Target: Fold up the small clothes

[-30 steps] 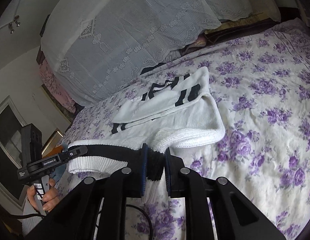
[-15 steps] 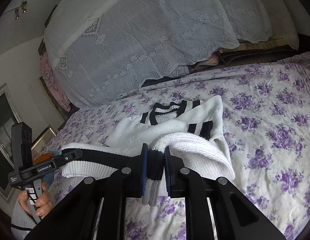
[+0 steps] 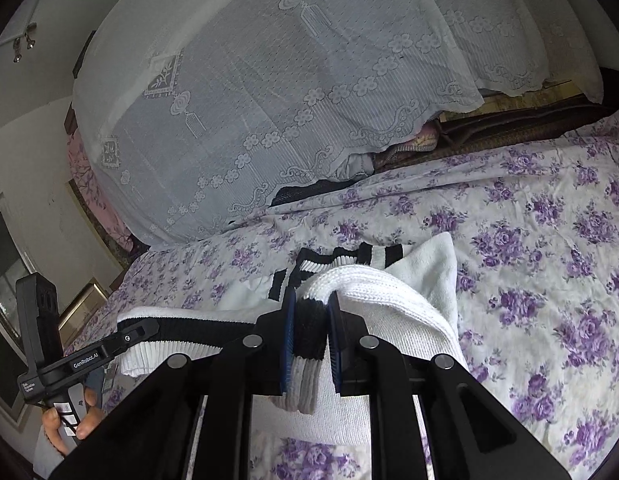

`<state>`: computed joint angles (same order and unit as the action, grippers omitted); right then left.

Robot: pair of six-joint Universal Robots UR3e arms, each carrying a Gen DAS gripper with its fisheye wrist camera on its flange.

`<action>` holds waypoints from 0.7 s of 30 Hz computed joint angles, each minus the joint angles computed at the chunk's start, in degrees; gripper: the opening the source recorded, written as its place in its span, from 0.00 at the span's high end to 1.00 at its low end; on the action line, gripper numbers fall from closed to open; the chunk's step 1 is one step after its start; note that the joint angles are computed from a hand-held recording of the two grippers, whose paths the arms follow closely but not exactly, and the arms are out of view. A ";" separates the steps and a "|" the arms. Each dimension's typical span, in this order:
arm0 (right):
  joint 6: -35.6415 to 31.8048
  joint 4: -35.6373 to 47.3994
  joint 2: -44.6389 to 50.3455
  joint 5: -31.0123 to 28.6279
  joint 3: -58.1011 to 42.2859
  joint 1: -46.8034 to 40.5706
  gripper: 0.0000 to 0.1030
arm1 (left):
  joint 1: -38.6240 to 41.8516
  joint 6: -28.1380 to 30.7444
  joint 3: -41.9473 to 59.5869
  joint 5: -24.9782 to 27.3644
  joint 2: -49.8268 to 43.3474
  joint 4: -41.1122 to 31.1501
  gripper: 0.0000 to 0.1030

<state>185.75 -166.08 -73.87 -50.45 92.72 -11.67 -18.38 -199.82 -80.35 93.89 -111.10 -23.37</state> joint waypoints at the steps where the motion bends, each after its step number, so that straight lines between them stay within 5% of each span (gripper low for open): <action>1: 0.44 -0.12 0.99 -0.43 -1.23 0.43 0.85 | 0.32 -0.13 1.50 0.00 -1.00 -0.50 0.77; 21: 9.51 9.81 29.50 -9.29 -42.04 7.30 0.85 | 5.24 -3.72 34.87 -0.94 -24.05 -15.65 0.76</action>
<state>195.26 -156.27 -44.38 -59.74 50.68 -4.37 -13.13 -203.54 -45.48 92.95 -135.15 -39.02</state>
